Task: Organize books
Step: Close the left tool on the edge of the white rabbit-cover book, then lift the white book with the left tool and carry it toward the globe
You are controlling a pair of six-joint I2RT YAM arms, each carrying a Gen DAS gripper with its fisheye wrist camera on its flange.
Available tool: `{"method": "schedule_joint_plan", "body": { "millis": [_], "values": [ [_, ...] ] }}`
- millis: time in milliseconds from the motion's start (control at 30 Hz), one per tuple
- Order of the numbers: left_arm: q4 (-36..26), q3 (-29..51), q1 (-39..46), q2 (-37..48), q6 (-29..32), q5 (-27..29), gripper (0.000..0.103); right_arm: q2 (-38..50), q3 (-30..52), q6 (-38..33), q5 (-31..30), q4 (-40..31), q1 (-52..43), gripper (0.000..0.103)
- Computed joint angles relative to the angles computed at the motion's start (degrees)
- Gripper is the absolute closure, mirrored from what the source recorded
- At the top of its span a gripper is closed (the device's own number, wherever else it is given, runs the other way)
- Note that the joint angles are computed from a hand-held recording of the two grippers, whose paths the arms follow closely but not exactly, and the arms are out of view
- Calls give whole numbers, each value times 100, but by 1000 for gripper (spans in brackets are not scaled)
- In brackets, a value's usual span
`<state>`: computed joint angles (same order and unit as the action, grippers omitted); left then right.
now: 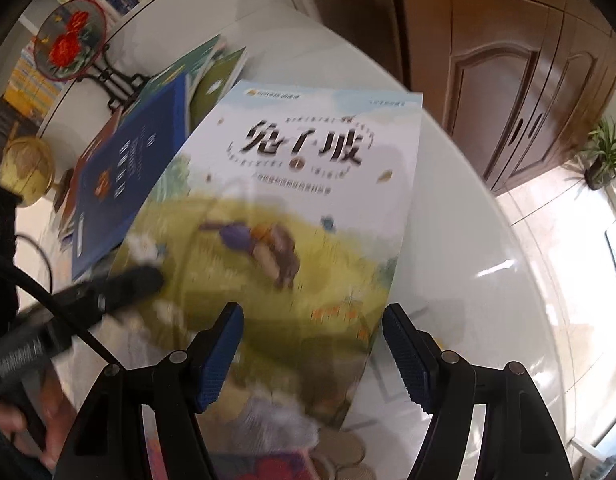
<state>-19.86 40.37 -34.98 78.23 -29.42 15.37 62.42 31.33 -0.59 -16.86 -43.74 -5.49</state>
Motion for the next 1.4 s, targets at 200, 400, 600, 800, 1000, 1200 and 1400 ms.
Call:
{"method": "schedule_joint_plan", "body": {
  "millis": [200,400,600,800,1000,1200,1400],
  "values": [
    [-174,-50,-579,-507,198,-568,82,-159,125,38,612,168,890,31],
    [-557,-520,-607,-1527,-93,-673,83,-860,98,246,704,-140,1726,31],
    [-1238,-919,-561,-2751,-363,-881,83,-818,230,498,601,-59,2484,31],
    [-1909,-1273,103,-3664,-344,-761,83,-630,285,927,662,173,3370,31],
    [-1991,-1793,1183,-3750,47,-132,79,-208,193,1236,640,427,3487,31],
    [-1769,-2017,1887,-3563,390,148,72,-482,-161,985,-268,187,2275,31],
    [-1205,-2061,2076,-3131,242,700,72,-519,-213,1293,-222,436,2541,39]
  ]
}}
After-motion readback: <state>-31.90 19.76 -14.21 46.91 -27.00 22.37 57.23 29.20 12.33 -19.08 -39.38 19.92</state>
